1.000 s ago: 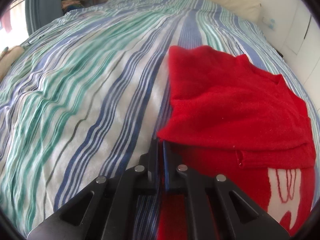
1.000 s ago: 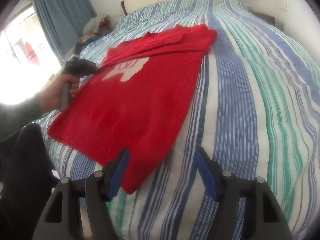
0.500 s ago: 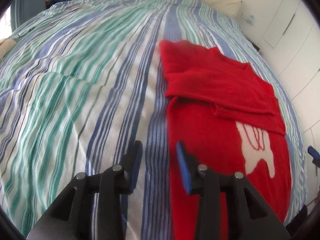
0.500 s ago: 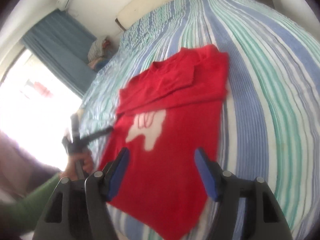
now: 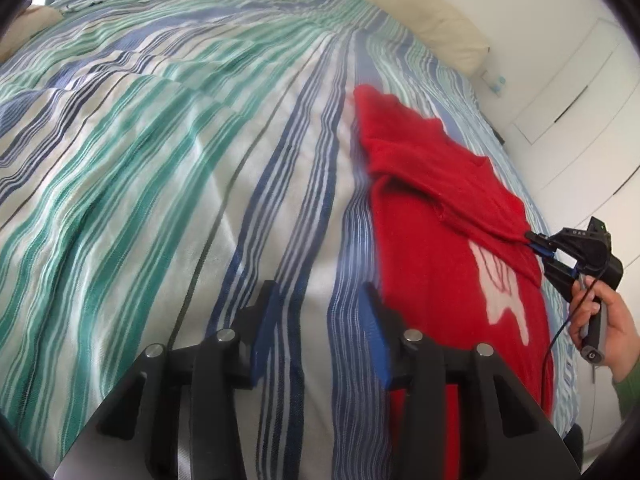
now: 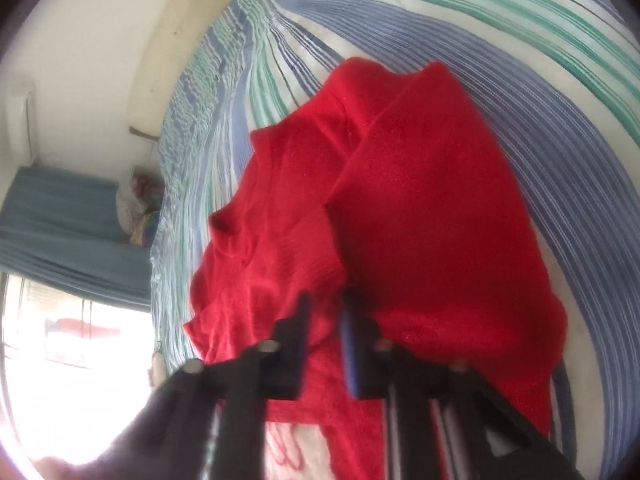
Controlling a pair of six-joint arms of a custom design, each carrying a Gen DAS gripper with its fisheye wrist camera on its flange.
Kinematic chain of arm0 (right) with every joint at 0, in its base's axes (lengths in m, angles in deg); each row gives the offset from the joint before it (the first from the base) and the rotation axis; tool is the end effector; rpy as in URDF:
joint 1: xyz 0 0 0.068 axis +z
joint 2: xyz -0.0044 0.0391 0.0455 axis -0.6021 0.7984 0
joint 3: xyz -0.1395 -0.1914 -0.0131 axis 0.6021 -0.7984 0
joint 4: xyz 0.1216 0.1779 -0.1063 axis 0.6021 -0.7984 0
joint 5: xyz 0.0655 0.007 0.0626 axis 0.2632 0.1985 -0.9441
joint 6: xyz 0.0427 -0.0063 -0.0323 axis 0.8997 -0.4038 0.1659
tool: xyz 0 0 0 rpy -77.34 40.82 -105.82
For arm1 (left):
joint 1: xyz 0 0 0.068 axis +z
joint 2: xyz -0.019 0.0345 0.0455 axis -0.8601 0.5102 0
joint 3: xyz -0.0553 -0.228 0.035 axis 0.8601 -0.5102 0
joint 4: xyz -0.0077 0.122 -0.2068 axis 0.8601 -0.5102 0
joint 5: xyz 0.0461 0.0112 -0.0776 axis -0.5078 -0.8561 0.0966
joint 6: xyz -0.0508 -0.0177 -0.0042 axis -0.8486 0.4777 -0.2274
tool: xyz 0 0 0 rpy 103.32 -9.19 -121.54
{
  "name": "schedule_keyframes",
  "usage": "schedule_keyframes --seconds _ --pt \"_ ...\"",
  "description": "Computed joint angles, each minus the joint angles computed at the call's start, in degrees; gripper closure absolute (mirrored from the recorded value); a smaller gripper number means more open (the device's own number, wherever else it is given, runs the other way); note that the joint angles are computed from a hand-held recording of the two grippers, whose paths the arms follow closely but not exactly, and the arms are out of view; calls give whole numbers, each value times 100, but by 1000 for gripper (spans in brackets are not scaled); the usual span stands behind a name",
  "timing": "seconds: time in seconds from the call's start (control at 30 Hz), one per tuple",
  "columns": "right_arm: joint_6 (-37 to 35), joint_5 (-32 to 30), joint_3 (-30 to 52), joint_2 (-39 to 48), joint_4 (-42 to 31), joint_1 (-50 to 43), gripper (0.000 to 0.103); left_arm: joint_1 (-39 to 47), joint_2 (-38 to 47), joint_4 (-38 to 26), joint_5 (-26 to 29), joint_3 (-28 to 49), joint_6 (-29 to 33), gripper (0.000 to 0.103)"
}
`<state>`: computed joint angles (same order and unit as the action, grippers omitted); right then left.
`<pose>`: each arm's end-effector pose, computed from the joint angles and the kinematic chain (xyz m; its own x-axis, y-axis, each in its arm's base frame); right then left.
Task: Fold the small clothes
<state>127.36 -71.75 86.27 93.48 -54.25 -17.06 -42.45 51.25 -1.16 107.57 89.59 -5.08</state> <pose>0.2705 0.1062 0.1363 -0.7183 0.6588 -0.2235 0.3341 0.6086 0.7197 0.1672 0.0318 0.1217 -0.8147 -0.2680 -0.5142 -0.0115 0.8941 -0.4478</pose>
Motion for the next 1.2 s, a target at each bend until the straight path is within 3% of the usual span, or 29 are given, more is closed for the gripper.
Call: schedule_keyframes --seconds 0.07,0.13,0.23,0.33,0.4,0.47,0.57,0.67,0.77,0.83,0.9,0.97,1.07,1.2 --pt "-7 454 -204 -648 -269 312 98 -9 -3 64 -16 -21 -58 60" --pt "-109 960 -145 -1090 -1004 657 98 -135 -41 171 -159 -105 -105 59" --pt "-380 1224 84 -806 -1650 790 97 -476 -183 320 -557 -255 -68 56" --pt "-648 1055 -196 -732 -1294 696 87 -724 -617 -19 -820 -270 -13 44" --pt "-831 1301 -416 -1301 -1416 905 65 -906 -1045 -529 -1114 -204 8 35" --pt "-1157 1541 -826 -2306 -1777 1228 50 -1430 -1512 -1042 -1805 -111 -139 30" --pt "-1549 2404 -1127 -3651 -2936 2260 45 -2849 -1926 -1778 -3028 197 -770 27" --pt "-857 3641 -1241 -4239 -4321 4024 43 -4526 -2190 -2531 -4082 562 -1776 18" --pt "577 4398 -1262 -4082 -5120 5835 43 -6263 -2156 -3066 -5050 757 -3140 10" --pt "1678 4895 -983 -3397 -5626 7030 43 -7043 -1894 -3096 -5251 709 -3804 10" --pt "2339 5140 -708 -2645 -5814 7761 43 -7480 -1474 -2840 -5218 507 -4152 10" --pt "2443 5185 -541 -1950 -5672 8073 43 -7680 -985 -2577 -5153 302 -4456 9" --pt "2259 4715 -647 -1136 -4983 7861 43 -7973 -979 -2513 -5376 155 -4659 6" --pt "2463 4876 -747 -1055 -4853 7937 41 -8056 -955 -2498 -5451 134 -4765 4"
